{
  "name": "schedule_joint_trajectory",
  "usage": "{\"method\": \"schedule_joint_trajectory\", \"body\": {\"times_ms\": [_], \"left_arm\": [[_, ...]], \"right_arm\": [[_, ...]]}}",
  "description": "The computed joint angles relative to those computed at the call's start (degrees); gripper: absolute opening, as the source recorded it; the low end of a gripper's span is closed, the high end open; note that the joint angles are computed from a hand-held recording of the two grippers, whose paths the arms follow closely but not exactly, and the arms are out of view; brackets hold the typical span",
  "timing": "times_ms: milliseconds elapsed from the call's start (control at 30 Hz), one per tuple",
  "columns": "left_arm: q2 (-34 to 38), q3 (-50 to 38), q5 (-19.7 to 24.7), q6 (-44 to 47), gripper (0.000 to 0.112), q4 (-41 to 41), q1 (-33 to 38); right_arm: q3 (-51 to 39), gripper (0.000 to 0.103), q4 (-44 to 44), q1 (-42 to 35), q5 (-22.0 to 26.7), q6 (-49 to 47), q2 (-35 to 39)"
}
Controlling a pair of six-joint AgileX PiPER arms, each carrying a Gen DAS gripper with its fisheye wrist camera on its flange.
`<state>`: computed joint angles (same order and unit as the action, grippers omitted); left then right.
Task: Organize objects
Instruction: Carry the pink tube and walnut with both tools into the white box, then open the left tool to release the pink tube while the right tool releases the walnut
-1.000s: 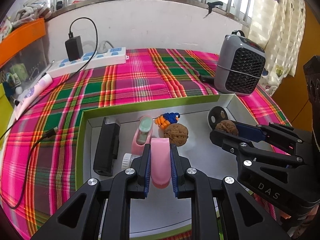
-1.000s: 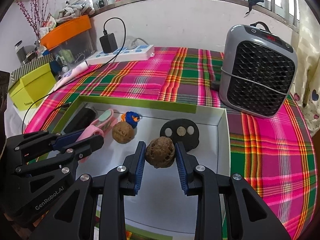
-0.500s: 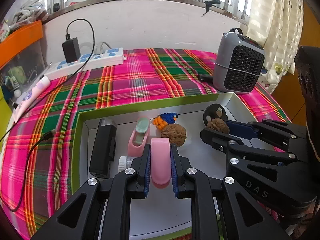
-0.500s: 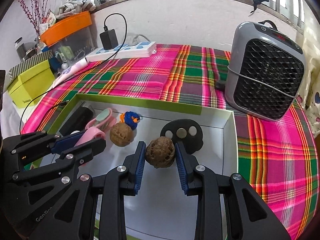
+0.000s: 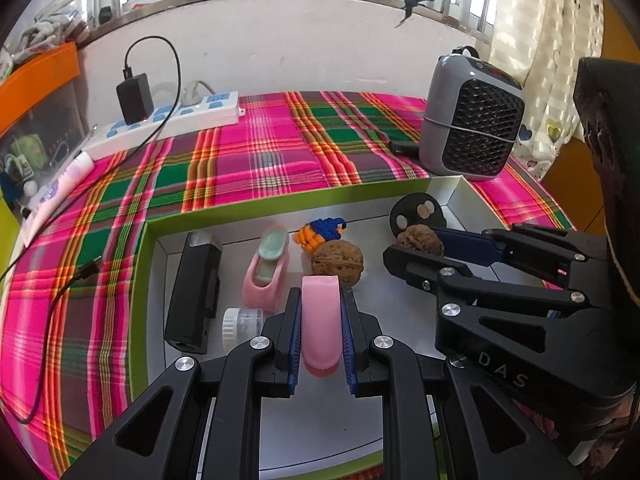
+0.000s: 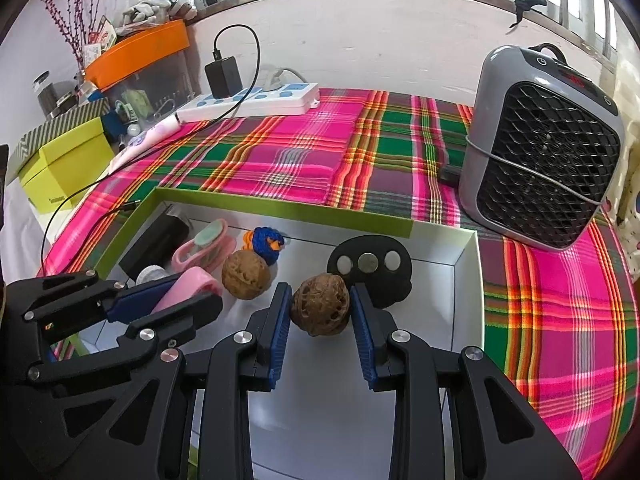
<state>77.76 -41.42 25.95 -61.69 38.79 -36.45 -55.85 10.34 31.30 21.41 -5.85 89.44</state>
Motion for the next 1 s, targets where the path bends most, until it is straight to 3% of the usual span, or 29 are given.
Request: {"method": "schedule_joint_trajectory", "body": {"times_ms": [1000], "left_arm": [[1.2, -0.3, -0.2, 1.2, 0.016, -1.4, 0.4]], "right_arm": [[-0.1, 0.032, 3.0, -0.6, -0.4, -3.7, 1.2]]}}
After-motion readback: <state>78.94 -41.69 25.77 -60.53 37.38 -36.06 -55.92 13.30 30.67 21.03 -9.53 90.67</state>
